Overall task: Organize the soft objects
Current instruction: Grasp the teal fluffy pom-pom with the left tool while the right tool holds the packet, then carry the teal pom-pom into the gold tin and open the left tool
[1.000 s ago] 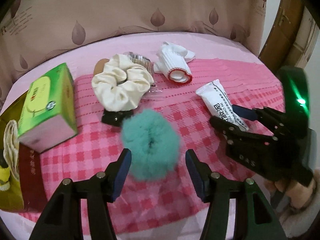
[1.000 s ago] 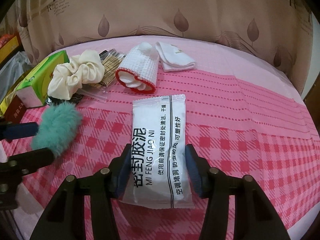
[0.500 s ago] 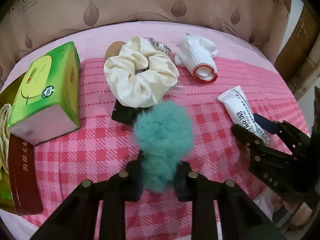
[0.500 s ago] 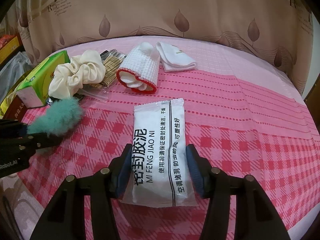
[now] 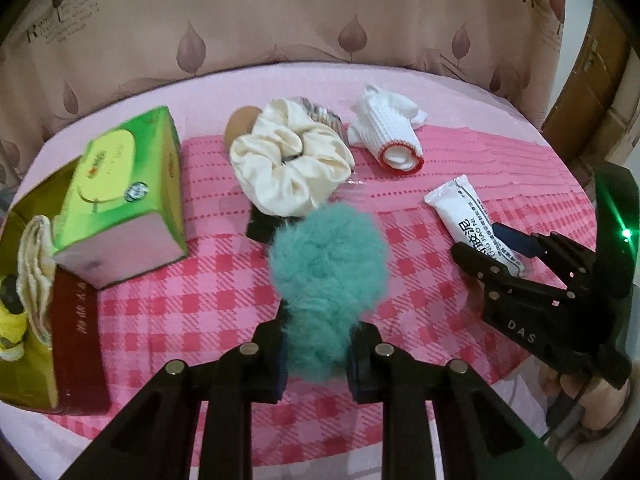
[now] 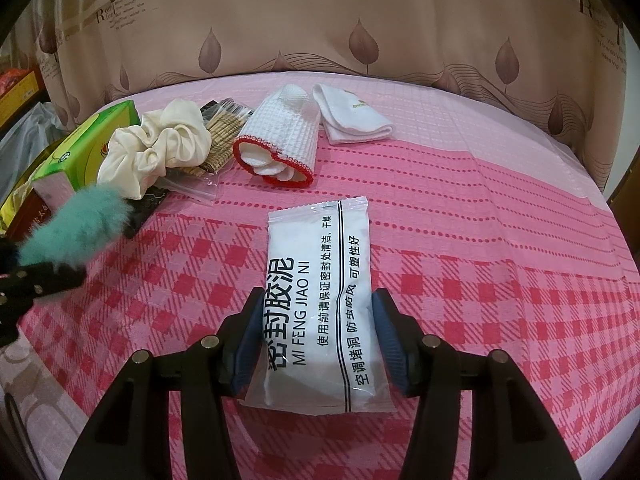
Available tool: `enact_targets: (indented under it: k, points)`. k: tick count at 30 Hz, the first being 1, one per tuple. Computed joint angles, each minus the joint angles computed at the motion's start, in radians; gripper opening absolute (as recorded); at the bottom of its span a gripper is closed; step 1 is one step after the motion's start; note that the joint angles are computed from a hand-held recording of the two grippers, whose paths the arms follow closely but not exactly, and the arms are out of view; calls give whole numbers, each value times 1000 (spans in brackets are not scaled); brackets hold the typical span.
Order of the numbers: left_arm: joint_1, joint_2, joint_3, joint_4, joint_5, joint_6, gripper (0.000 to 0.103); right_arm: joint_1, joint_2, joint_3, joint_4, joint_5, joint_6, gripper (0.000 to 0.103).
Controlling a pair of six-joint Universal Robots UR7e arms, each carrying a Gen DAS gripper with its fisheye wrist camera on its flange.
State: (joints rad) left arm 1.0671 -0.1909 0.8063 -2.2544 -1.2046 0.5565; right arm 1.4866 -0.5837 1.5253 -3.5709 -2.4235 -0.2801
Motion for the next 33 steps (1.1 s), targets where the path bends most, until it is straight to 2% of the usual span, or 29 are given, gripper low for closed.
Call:
enact_targets:
  k: [6, 24, 33]
  points:
    - [4, -37, 37, -57, 10, 12, 22, 1, 1, -2, 1, -1, 0, 51]
    - [39, -38, -61, -68, 29, -46, 22, 1, 3, -4, 0, -3, -1, 51]
    - [62, -18, -158, -77, 62, -51, 22, 2, 4, -4, -1, -4, -3, 51]
